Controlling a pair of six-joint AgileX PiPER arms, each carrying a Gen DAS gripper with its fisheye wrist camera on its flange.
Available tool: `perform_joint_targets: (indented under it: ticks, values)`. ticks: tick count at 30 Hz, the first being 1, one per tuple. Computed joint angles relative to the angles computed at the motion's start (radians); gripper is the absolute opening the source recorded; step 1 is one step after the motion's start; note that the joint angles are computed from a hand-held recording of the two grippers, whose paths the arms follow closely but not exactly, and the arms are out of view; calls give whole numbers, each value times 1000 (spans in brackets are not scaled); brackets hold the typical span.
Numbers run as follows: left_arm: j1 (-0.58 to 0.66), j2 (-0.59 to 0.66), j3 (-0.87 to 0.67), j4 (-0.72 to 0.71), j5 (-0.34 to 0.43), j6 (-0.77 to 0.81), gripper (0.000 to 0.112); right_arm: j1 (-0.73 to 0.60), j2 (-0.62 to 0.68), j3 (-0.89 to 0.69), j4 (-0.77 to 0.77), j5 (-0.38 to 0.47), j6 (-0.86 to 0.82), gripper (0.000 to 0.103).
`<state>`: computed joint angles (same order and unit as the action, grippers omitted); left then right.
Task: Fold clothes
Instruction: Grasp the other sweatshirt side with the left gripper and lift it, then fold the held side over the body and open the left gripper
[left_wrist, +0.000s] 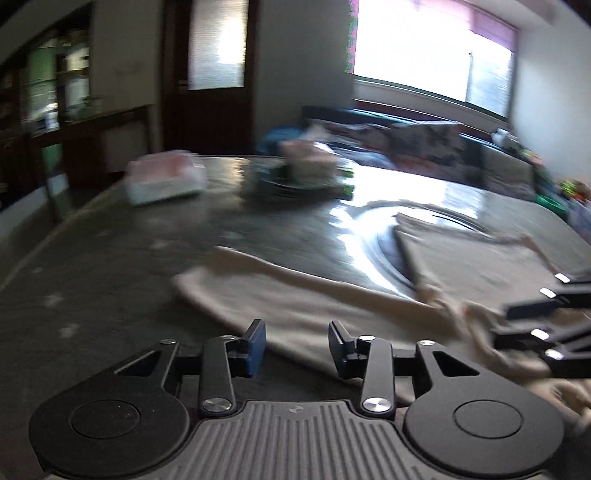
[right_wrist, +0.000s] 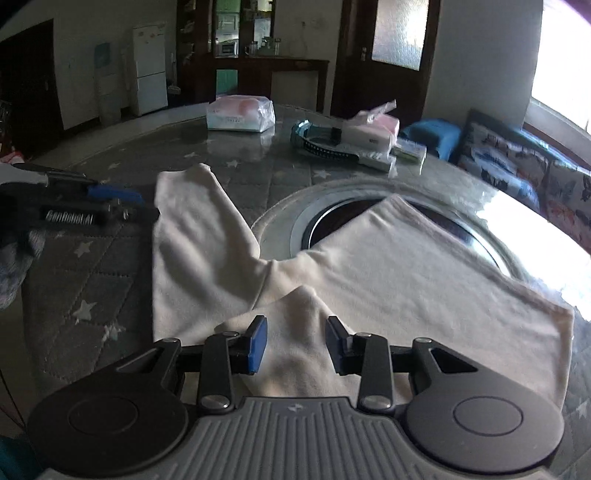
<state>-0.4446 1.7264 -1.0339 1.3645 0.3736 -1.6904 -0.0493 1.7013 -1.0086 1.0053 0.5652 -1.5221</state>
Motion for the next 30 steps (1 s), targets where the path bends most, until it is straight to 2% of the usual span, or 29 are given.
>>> perform_joint_targets:
  ticks: [8, 13, 17, 19, 22, 26, 30]
  values:
    - [88, 77, -91, -103, 63, 38, 50, -3, -58, 47, 22, 21, -62, 34]
    - [134, 131, -154, -205, 50, 102, 49, -29, -109, 77, 43, 36, -94, 34]
    - [144, 153, -177, -195, 50, 87, 47, -64, -148, 112, 70, 47, -125, 34]
    - [142, 160, -188, -192, 55, 87, 27, -87, -167, 133, 94, 51, -148, 34]
    - [149, 162, -196, -203, 28, 77, 9, -128, -190, 160, 124, 66, -171, 34]
    - [114, 132, -186, -135, 25, 19, 5, -188, -209, 189, 158, 84, -198, 34]
    - [34, 63, -156, -23, -13, -48, 5, -256, -208, 201, 198, 110, -222, 34]
